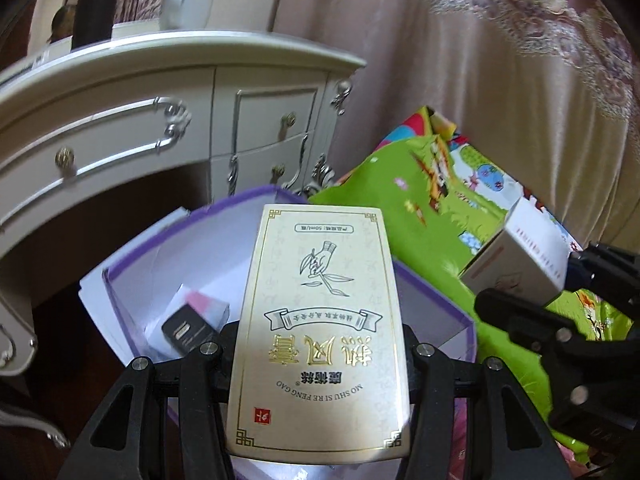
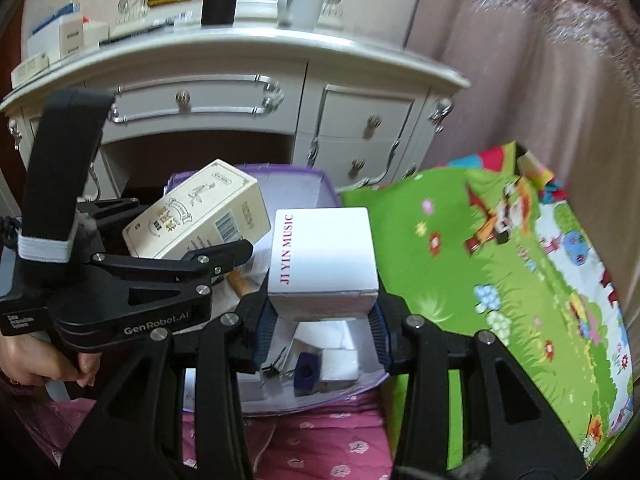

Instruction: Organize rigid objects

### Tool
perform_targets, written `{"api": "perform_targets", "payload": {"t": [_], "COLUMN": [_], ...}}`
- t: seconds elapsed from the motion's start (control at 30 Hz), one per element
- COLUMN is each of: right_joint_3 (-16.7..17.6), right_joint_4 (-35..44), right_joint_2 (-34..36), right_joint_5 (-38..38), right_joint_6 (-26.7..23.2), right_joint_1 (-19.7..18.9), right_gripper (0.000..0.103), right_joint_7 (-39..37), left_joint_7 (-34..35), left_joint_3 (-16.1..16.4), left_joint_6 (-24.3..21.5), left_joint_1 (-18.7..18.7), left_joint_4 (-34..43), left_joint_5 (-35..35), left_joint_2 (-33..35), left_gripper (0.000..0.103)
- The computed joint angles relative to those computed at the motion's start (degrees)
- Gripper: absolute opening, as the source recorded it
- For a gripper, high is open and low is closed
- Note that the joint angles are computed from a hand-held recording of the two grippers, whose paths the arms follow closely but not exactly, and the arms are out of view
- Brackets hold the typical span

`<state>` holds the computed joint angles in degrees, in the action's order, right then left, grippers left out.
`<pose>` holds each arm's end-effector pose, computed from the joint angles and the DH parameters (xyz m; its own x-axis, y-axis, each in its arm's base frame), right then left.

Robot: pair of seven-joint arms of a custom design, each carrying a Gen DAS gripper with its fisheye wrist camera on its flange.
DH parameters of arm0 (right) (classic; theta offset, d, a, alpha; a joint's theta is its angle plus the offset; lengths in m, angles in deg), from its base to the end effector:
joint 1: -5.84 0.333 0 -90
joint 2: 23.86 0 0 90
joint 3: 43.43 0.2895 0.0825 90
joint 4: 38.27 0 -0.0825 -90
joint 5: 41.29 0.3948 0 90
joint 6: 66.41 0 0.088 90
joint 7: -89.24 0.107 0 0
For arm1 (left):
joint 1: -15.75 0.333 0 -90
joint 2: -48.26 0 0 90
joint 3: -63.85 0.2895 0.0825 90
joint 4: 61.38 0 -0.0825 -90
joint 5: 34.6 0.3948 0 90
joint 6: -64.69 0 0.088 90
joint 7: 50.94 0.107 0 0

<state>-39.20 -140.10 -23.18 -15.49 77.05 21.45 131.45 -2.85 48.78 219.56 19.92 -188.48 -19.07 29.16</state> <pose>0.5896 0.2093 0.5927 0.7478 -0.6487 0.1413 -0.3856 -0.5977 -0.7029 0.5113 -0.1213 0.5727 0.2274 -0.9537 0.1971 -0.6258 -0.2982 -0.7208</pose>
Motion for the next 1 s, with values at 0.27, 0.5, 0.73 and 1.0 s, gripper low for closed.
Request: {"api": "perform_targets", "payload": {"t": [0.27, 0.5, 0.73, 1.0], "right_joint_3": [0.51, 0.51, 0.52, 0.64], "right_joint_4": [2.76, 1.89, 2.91, 0.12], "right_joint_2": [3.24, 2.78, 3.19, 1.85], "right_joint_5": [-2.36, -3.50, -5.50, -7.09], "right_joint_6": [-4.49, -1.77, -3.71, -3.80], "right_joint_1": [-0.54, -1.03, -1.36, -0.79], "right_gripper": [0.068, 0.093, 0.093, 0.093], "right_joint_7": [2.63, 5.38, 7.21, 5.37], "left_joint_7": [-8.67, -13.61, -10.86, -5.04], "left_joint_3": [-5.30, -8.05, -3.21, -3.90], "left_joint_6": [-1.74, -6.43, -8.98, -12.73], "left_joint_1": [6.63, 9.17, 3.84, 4.97], "left_joint_4": [-0.67, 1.31, 2.41, 3.31], "left_joint_5": [13.16, 26.07, 22.89, 18.68], "left_joint_2": [-3.58, -6.27, -7.25, -4.85], "left_gripper": [0.103, 0.103, 0.103, 0.103]}}
